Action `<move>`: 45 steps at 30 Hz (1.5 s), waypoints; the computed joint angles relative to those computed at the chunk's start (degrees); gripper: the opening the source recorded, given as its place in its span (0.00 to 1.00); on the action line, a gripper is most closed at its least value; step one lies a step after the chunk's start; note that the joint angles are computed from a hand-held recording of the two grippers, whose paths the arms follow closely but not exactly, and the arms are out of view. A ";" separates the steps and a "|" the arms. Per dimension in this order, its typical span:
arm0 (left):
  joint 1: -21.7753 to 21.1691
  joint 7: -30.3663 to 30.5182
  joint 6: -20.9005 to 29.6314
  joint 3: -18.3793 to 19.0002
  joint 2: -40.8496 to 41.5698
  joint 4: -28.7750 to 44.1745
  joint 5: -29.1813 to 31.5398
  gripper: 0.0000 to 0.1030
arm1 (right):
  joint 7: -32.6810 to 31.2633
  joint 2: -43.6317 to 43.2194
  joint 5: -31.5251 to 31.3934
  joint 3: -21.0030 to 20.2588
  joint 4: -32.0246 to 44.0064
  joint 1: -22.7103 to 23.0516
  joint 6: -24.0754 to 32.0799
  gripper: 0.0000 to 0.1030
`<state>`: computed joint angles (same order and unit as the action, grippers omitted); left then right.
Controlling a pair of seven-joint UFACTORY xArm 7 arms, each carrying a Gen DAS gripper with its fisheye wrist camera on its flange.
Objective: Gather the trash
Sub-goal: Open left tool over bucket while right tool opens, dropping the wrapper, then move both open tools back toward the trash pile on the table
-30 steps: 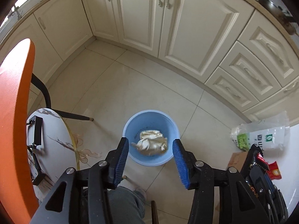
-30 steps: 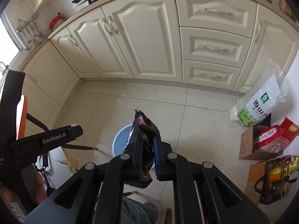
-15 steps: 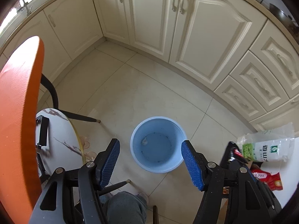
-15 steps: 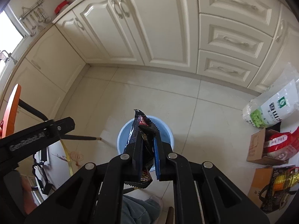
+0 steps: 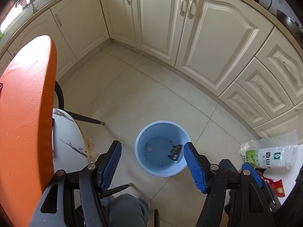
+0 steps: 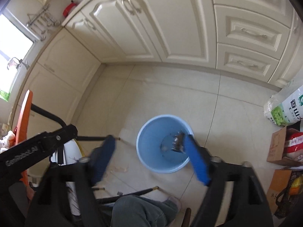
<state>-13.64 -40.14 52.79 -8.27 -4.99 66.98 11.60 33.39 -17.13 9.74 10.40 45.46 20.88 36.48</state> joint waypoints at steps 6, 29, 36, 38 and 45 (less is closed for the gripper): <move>-0.07 1.67 0.78 0.04 -1.10 0.02 -1.14 0.62 | 2.20 -3.42 -2.08 0.26 -0.22 -1.28 3.39 0.78; 0.26 7.17 10.05 -2.94 -33.54 -10.25 -6.37 0.65 | 11.86 -22.01 -12.30 7.46 7.06 -4.75 20.82 0.93; 3.65 11.46 20.73 -1.88 -52.17 -12.89 -6.69 0.72 | 14.83 -21.37 -14.60 13.15 13.91 -3.86 21.38 0.98; 5.21 12.78 24.57 -1.35 -57.51 -12.91 -6.44 0.74 | 15.98 -20.12 -15.54 15.33 16.31 -3.70 20.96 0.99; 11.99 17.84 35.60 2.99 -71.53 -12.04 -4.50 0.78 | 20.39 -11.19 -20.97 23.70 26.21 -2.50 19.85 1.00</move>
<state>-1.65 -22.30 88.38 -5.28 -76.53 54.94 7.10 53.77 -28.32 -11.23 34.10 71.66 18.38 56.33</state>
